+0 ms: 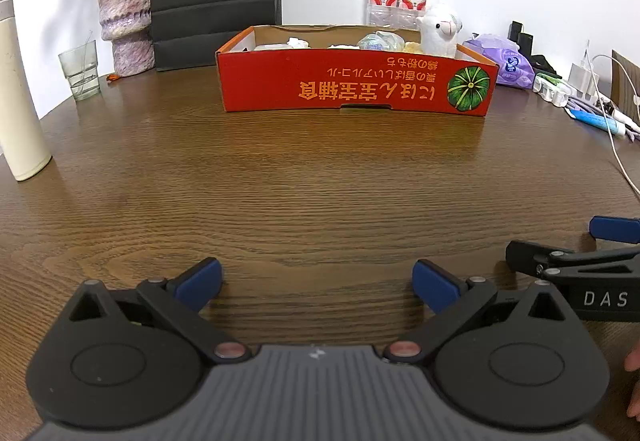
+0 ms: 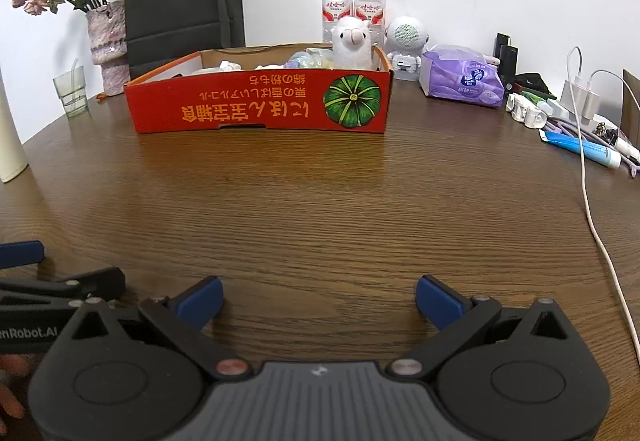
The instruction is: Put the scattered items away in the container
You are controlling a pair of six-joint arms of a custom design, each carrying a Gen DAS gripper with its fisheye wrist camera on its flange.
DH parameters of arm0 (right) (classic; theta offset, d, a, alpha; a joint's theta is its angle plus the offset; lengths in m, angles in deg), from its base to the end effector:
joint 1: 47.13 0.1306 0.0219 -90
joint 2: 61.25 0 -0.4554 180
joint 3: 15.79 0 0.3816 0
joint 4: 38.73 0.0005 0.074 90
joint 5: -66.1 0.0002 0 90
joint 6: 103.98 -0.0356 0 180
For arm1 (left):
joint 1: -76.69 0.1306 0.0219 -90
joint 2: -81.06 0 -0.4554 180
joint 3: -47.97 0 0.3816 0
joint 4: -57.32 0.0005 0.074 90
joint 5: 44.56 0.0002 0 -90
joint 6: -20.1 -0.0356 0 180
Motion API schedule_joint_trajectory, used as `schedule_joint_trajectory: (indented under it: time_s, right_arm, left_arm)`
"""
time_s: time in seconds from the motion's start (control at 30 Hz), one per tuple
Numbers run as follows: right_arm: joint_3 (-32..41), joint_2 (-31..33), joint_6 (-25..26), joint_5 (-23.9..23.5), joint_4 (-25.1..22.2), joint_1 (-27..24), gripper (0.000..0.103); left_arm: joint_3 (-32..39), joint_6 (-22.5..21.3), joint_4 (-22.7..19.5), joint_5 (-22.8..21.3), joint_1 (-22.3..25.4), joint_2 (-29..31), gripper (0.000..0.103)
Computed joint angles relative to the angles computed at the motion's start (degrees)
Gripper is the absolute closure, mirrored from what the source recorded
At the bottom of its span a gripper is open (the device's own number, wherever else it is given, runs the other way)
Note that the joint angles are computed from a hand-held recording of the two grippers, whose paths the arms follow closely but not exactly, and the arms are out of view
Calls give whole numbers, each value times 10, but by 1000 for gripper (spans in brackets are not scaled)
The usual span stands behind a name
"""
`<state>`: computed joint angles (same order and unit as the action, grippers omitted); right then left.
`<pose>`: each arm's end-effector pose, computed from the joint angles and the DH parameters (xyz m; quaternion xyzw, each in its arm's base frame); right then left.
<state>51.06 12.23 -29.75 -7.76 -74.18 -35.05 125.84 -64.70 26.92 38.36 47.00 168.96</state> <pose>0.3460 0.0634 0.4505 0.0861 0.9025 -0.0278 0.4211 0.4051 -0.2265 0.4482 0.1669 0.8910 -0.0720 0.4160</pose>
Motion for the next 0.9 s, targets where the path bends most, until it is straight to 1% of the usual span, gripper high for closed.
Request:
schedule_joint_trajectory:
  time_s: [0.4,0.9]
  right_arm:
    - [0,1,0,1,0,0,0]
    - [0,1,0,0,1,0,0]
  left_arm:
    - [4,8,-1,-9,-3,4,0]
    - [4,8,-1,-10,-4,5,0]
